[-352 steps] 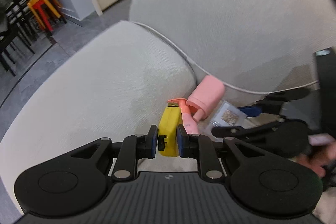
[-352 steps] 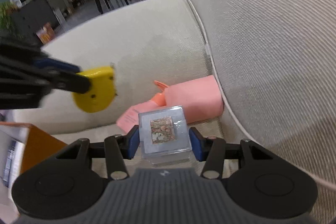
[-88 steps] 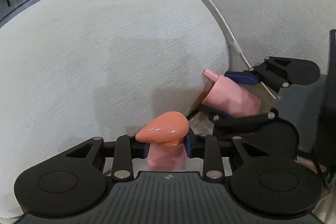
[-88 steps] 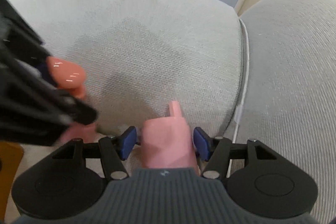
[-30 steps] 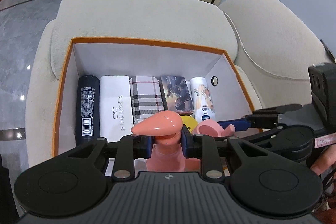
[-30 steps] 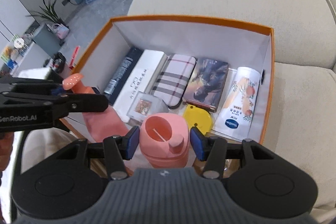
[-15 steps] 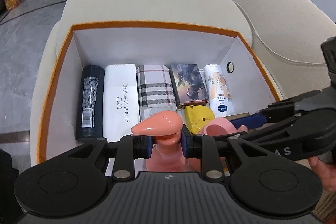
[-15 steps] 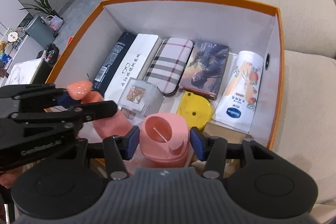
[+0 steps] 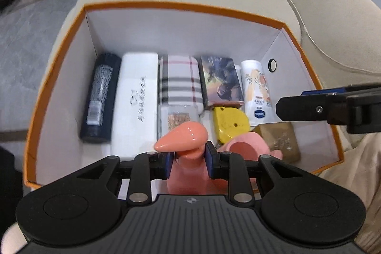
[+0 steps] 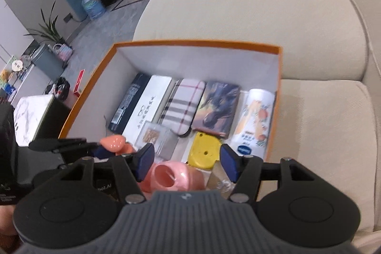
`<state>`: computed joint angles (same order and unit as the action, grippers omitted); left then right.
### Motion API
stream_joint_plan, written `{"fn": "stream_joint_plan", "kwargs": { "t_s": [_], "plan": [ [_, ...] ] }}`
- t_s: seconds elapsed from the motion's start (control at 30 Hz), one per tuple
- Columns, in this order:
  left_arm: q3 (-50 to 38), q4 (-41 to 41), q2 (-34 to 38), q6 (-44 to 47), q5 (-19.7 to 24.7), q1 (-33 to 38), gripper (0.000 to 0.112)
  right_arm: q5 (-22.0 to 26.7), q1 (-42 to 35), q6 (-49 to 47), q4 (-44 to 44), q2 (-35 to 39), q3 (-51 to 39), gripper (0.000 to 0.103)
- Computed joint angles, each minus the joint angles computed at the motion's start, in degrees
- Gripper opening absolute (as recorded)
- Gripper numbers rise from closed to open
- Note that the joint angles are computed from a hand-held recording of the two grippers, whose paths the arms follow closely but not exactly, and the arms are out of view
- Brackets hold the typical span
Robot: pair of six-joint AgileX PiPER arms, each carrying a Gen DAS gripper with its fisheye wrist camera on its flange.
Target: Organize rigid objects
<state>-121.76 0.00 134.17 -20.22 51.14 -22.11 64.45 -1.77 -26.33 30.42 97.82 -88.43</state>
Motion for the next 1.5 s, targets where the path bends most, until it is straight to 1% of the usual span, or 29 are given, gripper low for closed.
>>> {"fn": "stream_joint_plan", "kwargs": {
  "t_s": [0.07, 0.13, 0.2, 0.23, 0.3, 0.37, 0.47, 0.57, 0.63, 0.7, 0.77, 0.83, 0.9, 0.93, 1.0, 1.03, 1.1, 1.2, 1.23, 1.33, 1.4, 1.43, 1.5],
  "plan": [
    [-3.85, -1.29, 1.52, 1.01, 3.86, 0.26, 0.033, 0.06, -0.41, 0.56, -0.10, -0.13, 0.29, 0.061],
    [-8.99, -1.04, 3.73, 1.17, 9.08, 0.16, 0.038, 0.40, -0.81, 0.86, 0.13, -0.22, 0.70, 0.061],
    [-12.18, -1.30, 5.02, 1.67, 12.53, 0.25, 0.045, 0.71, -1.08, 0.71, 0.43, -0.36, 1.04, 0.061],
    [-12.96, -1.39, 5.18, 1.85, 13.60, 0.27, 0.047, 0.70, -1.23, 0.51, 0.53, -0.54, 1.30, 0.061],
    [-12.98, -1.19, 4.67, 1.37, 14.37, 0.20, 0.054, 0.75, -1.52, 0.13, 0.78, -0.89, 1.56, 0.061],
    [-12.48, -1.33, 3.52, 1.42, 14.94, 0.23, 0.058, 0.86, -1.87, 0.08, 0.87, -1.12, 1.60, 0.061],
    [-7.61, -2.53, -0.49, 2.34, 12.99, 0.49, 0.065, 0.57, -2.47, 0.36, 0.54, -1.53, 1.68, 0.061],
    [0.75, -3.80, -6.58, 3.04, 8.08, 0.91, 0.065, 0.40, -3.47, -0.01, 1.00, -2.21, 2.11, 0.061],
    [7.95, -4.32, -11.68, 2.10, 2.12, 1.33, 0.066, 0.21, -4.06, -0.41, 1.43, -2.88, 2.59, 0.062],
    [12.57, -3.72, -15.54, 0.13, -2.63, 1.54, 0.067, 0.19, -4.39, -0.79, 1.60, -3.47, 2.92, 0.062],
    [15.04, -0.55, -18.17, -3.16, -6.47, 0.93, 0.068, -0.20, -4.27, -0.92, 1.66, -4.37, 3.53, 0.063],
    [15.17, 5.31, -19.24, -8.27, -8.25, -0.61, 0.070, -0.80, -3.90, -1.20, 1.66, -5.78, 4.42, 0.064],
    [15.60, 12.90, -20.00, -14.22, -9.65, -2.78, 0.072, -1.92, -3.39, -1.51, 1.21, -7.66, 5.53, 0.067],
    [16.95, 18.10, -20.83, -18.12, -11.36, -4.15, 0.075, -3.00, -2.93, -1.48, 0.67, -9.16, 6.50, 0.069],
    [18.91, 28.21, -21.85, -25.71, -13.22, -6.74, 0.086, -5.43, -2.28, -0.99, -0.67, -12.22, 8.57, 0.072],
    [19.69, 32.42, -22.22, -29.23, -13.44, -7.85, 0.088, -6.46, -1.98, -0.53, -1.57, -13.59, 9.31, 0.074],
    [21.26, 40.29, -22.77, -36.19, -13.38, -9.91, 0.091, -8.65, -1.50, 0.14, -2.81, -16.36, 11.22, 0.077],
    [23.52, 50.40, -23.19, -46.00, -11.39, -12.95, 0.093, -11.31, -1.32, 1.47, -4.02, -20.89, 14.68, 0.081],
    [23.31, 53.32, -22.59, -48.50, -8.96, -14.26, 0.093, -12.30, -1.41, 1.76, -4.07, -22.56, 16.13, 0.081],
    [23.77, 60.51, -20.85, -55.71, -3.94, -17.00, 0.093, -14.54, -1.19, 3.07, -5.77, -26.66, 19.62, 0.081],
    [23.77, 61.07, -20.24, -56.31, -2.45, -17.83, 0.093, -16.18, -1.55, 2.57, -5.61, -29.11, 22.14, 0.082],
    [24.19, 60.42, -20.25, -56.34, -2.85, -17.97, 0.093, -17.55, -1.60, 2.48, -5.68, -30.58, 23.76, 0.082],
    [25.89, 59.64, -21.05, -58.58, -4.86, -17.76, 0.093, -19.20, -1.91, 1.54, -5.15, -32.52, 26.11, 0.093]
  ]
}}
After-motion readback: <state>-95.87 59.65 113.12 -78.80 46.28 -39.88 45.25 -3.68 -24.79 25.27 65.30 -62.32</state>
